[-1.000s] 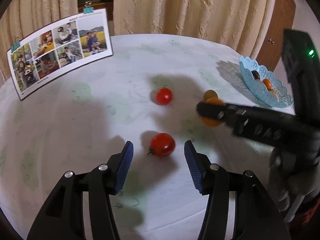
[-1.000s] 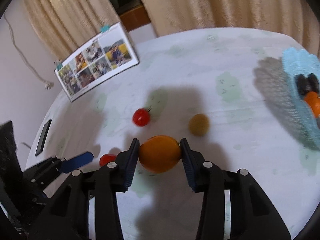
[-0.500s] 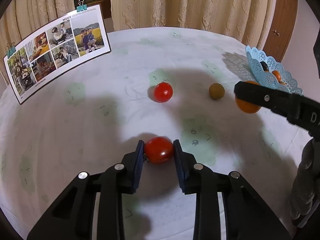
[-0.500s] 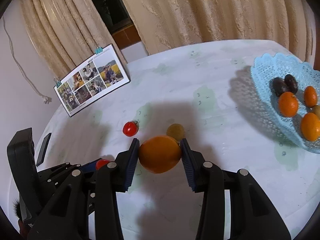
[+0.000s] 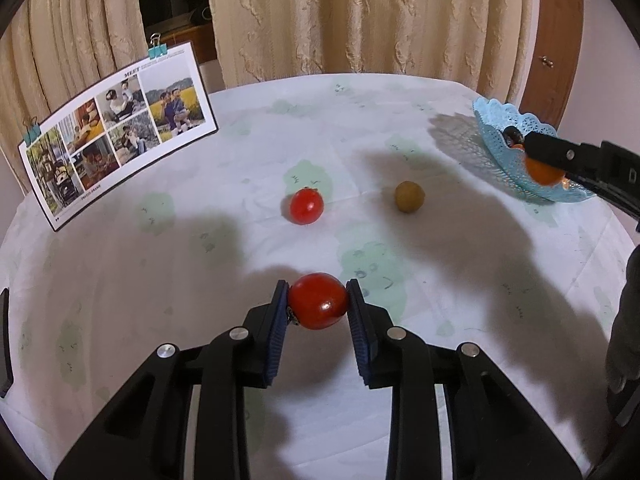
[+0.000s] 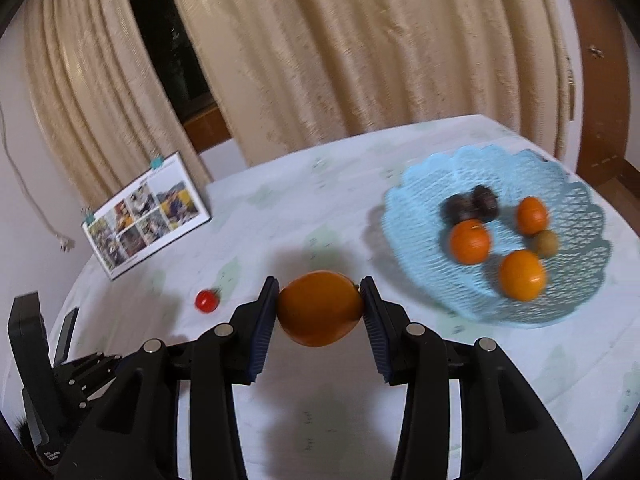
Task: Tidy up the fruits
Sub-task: 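Lower the orange into the blue basket and open the right tool, then carry the red tomato over the blue basket and open the left tool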
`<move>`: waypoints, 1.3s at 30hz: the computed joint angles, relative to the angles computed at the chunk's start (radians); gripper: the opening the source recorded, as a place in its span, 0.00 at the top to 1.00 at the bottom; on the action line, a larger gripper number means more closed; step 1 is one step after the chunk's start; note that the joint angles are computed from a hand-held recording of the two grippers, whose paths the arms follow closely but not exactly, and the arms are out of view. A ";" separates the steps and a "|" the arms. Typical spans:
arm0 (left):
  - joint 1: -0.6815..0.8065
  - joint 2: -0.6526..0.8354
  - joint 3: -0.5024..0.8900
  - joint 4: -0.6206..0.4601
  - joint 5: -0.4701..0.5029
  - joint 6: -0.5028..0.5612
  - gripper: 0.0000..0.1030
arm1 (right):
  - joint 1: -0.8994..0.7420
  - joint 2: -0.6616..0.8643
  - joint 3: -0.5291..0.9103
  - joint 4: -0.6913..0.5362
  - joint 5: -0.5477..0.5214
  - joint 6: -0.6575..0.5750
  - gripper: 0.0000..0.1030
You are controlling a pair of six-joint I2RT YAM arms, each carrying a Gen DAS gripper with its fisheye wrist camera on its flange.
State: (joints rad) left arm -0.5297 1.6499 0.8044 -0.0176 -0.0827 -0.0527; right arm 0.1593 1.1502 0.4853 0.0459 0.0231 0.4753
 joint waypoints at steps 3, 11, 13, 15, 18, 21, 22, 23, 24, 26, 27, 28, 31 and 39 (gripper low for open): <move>-0.021 -0.008 0.004 -0.008 -0.010 -0.007 0.72 | -0.075 -0.069 -0.024 -0.028 -0.029 -0.012 0.58; -0.077 -0.009 0.034 -0.034 -0.041 -0.022 0.71 | -0.301 -0.165 -0.066 -0.066 -0.123 -0.057 0.58; -0.089 -0.012 0.038 -0.039 -0.048 -0.027 0.71 | -0.356 -0.171 -0.070 -0.068 -0.150 -0.071 0.58; -0.103 -0.009 0.047 -0.045 -0.054 -0.031 0.71 | -0.414 -0.166 -0.071 -0.064 -0.178 -0.087 0.58; -0.125 0.000 0.067 -0.058 -0.062 -0.037 0.71 | -0.497 -0.143 -0.073 -0.044 -0.219 -0.100 0.58; -0.146 0.009 0.087 -0.072 -0.067 -0.042 0.71 | -0.577 -0.128 -0.085 -0.016 -0.262 -0.092 0.57; -0.155 0.013 0.098 -0.079 -0.069 -0.044 0.71 | -0.606 -0.126 -0.091 -0.007 -0.276 -0.087 0.56; -0.160 0.014 0.103 -0.083 -0.069 -0.045 0.71 | -0.624 -0.131 -0.100 -0.002 -0.282 -0.082 0.55; -0.170 0.019 0.116 -0.092 -0.070 -0.047 0.71 | -0.651 -0.135 -0.113 0.012 -0.289 -0.071 0.48; -0.185 0.030 0.140 -0.105 -0.069 -0.047 0.71 | -0.689 -0.142 -0.132 0.029 -0.292 -0.065 0.47; -0.191 0.036 0.154 -0.112 -0.067 -0.046 0.71 | -0.707 -0.142 -0.137 0.034 -0.293 -0.067 0.47; -0.200 0.043 0.168 -0.119 -0.066 -0.049 0.71 | -0.718 -0.145 -0.147 0.043 -0.286 -0.065 0.47; -0.232 0.069 0.218 -0.139 -0.056 -0.053 0.71 | -0.758 -0.158 -0.184 0.074 -0.266 -0.056 0.47; -0.323 0.171 0.413 -0.203 -0.054 -0.058 0.71 | -0.793 -0.164 -0.227 0.132 -0.257 -0.028 0.43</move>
State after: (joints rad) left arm -0.8522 1.8206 1.2178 -0.2204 -0.1369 -0.1110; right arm -0.6336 0.9865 0.2588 0.1776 -0.2342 0.4468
